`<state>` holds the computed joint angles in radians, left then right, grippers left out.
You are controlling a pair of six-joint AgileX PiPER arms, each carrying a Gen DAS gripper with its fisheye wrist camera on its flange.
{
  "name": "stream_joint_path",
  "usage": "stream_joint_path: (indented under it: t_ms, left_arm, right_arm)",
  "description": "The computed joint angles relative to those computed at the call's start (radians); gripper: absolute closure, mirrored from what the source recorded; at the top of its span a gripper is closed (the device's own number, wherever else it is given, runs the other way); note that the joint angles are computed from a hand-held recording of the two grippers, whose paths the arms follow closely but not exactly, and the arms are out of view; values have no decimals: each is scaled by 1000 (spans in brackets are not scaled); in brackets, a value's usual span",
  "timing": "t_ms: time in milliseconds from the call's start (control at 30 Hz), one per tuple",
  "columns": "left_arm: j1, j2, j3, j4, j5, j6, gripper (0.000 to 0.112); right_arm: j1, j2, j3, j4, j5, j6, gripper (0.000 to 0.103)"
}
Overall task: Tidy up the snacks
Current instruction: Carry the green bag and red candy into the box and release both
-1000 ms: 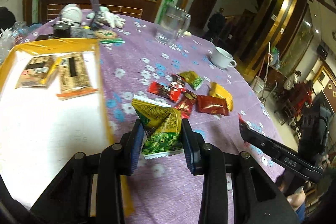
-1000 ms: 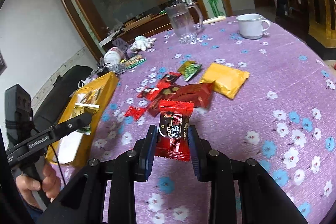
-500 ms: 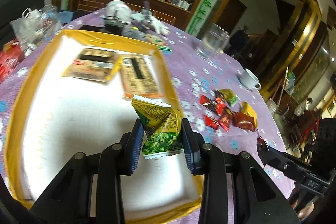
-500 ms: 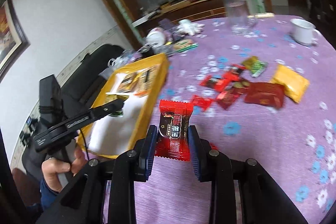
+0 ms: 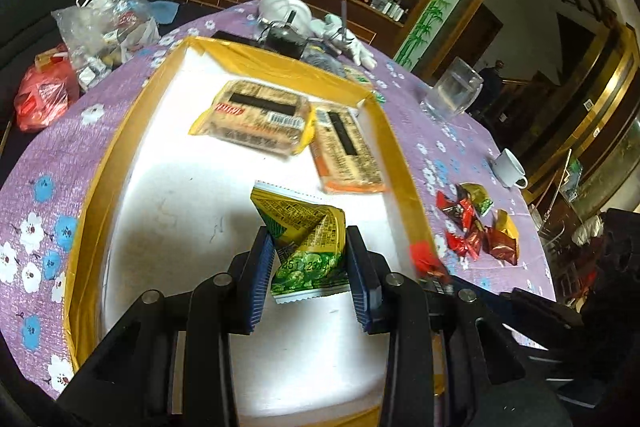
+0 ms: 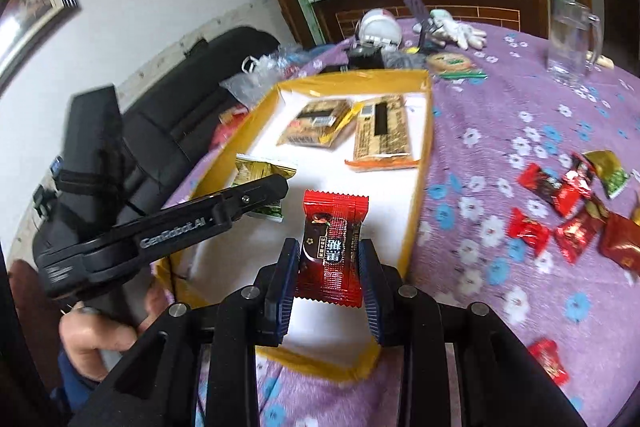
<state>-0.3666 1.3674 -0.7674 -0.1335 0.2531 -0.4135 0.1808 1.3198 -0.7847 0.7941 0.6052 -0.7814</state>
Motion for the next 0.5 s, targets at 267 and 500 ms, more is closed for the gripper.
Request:
stream_joint_path:
  t_ms: [267,500]
  left_arm:
    - [12,20,8,-70,-15,74,79]
    - [11,26,4,-35,-13,38,79]
  right_arm:
    - [51,69,17,16,-115,-27,73]
    - [53,82,40,102,-148,-129,72]
